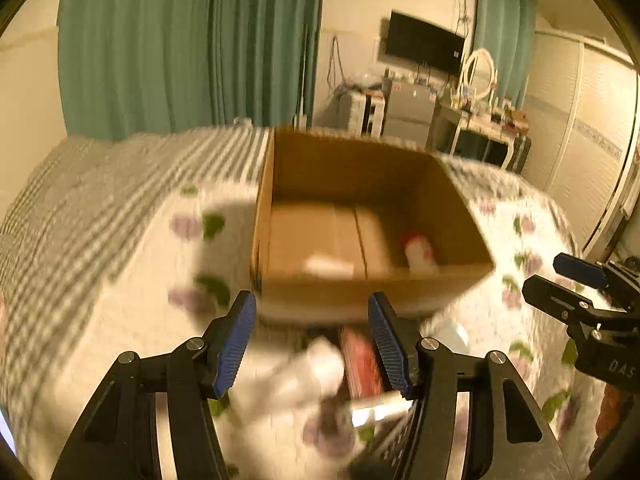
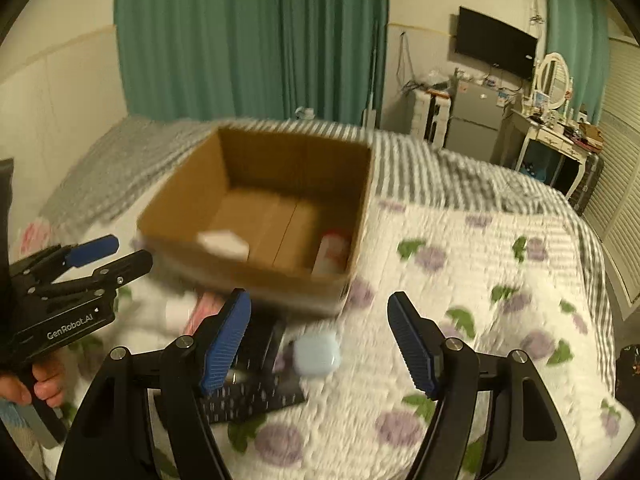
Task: Organize rigid objects
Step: 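Grasp the light blue earbud case with the right tool while the left tool grasps a white plug charger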
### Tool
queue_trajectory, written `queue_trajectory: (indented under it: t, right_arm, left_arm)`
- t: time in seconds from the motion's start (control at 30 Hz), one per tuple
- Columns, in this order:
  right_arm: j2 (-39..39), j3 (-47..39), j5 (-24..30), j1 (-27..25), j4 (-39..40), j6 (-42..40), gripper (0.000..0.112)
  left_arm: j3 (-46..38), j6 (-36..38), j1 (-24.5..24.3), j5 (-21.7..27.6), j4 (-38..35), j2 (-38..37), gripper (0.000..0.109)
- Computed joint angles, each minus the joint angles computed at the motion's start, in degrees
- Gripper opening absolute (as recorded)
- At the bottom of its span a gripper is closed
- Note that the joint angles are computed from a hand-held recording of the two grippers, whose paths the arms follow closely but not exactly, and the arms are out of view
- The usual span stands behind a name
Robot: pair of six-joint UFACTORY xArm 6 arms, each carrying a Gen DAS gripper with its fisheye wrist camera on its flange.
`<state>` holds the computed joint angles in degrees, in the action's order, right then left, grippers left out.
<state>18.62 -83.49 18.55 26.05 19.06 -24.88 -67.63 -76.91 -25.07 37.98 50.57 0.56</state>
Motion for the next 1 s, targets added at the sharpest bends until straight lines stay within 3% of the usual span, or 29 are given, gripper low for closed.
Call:
queue_trajectory:
  t: [0.13,0.23,0.5,0.57,0.7,1.0]
  right_arm:
    - [-0.13,3.13,-0.21,0.03,0.69,-0.2,0.071]
    - [1.02,2.83,1.16,-0.34,6.82,-6.02,0.071]
    - [11.77,-8.96,8.8,-1.04,1.23,-3.47,0.071]
    - [14.29,-11.49,10.45,-0.98,0.86,-3.54,0.064]
    - [18.52,-16.08,13.78,-1.25,-1.66,-1.83,0.049]
    - [14.22,-11.37,12.8,-2.36,6.08,-7.56,0.048]
  left_arm:
    - [1.07,0.8,-1.62,3.42,-0.86,0.5,0.061]
    - [0.79,1.62,-2.49,5.7,-1.77,1.36,0.061]
    - [-0.53,4.98,-2.95,8.31,-4.05,3.69,0.061]
    - [-1.08,5.97,-2.97,8.76,-4.91,4.39,0.061]
    - [-2.2,7.93,-3.16,8.93,-6.15,5.75,0.061]
    - [-2.09,9.92,-4.37,4.48,-10.59,6.01,0.061]
